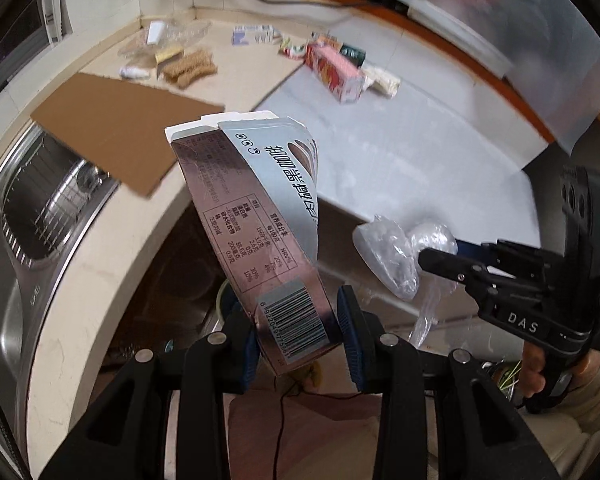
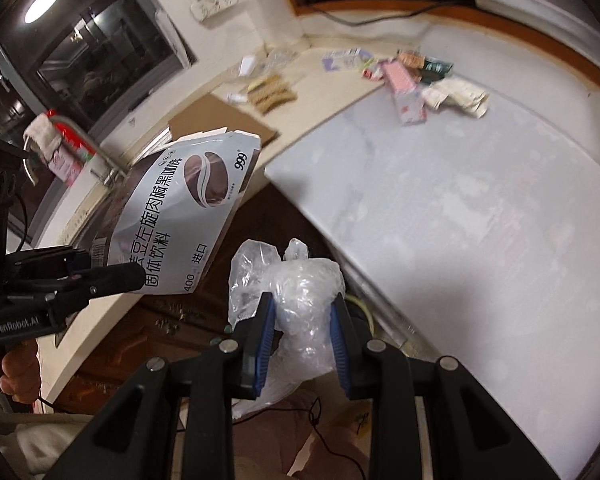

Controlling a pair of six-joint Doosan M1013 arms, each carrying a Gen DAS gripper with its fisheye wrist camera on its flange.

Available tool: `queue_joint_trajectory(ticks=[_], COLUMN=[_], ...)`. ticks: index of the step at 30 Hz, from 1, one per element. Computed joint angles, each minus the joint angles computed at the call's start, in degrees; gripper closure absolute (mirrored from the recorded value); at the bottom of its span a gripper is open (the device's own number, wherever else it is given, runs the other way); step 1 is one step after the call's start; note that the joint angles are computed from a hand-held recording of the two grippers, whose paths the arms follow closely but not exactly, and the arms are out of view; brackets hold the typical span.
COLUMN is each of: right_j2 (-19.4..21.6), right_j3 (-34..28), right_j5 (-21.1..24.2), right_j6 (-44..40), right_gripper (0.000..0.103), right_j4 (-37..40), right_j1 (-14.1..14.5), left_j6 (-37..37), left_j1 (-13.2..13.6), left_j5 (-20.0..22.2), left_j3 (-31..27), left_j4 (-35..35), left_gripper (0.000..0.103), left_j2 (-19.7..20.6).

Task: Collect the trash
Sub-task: 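Lift the plastic bag and carton and carry both down toward the trash bin, then open both grippers over the bin, dropping the bag and carton inside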

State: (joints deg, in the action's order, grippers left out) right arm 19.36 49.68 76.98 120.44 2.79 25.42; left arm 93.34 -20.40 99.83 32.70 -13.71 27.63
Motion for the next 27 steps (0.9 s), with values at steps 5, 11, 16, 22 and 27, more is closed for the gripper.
queue_joint_trajectory(ticks=[5, 11, 16, 22, 27], right_j2=[1.02, 2.67, 4.57, 6.89, 9.15], right_j3=[0.62, 2.25, 4.63, 8.56, 12.5], right_j5=[1.63, 3.21, 4.21, 2.06, -2.44], right_j6=[-0.5, 1.23, 3.04, 5.1, 7.08], right_gripper=[0.076, 0.076, 0.076, 0.076, 0.076], right_j4=[1.68, 2.4, 1.32, 0.88, 2.75], right_j1=[0.47, 1.26, 2.33, 3.1, 2.62], left_j6=[1.91, 2.48, 4.58, 5.15, 6.71], left_j1=[0.01, 0.38, 0.53, 1.0, 1.27], left_j5=[-2.17, -5.11, -11.36, -16.06, -19.57], left_j3=[5.31, 11.11, 19.74, 27.28, 30.79], left_j4=[1.58, 3.18, 3.64, 3.86, 4.68], left_gripper=[0.069, 0.069, 0.069, 0.069, 0.07], left_j2=[-1.9, -2.24, -3.63, -2.73, -0.47])
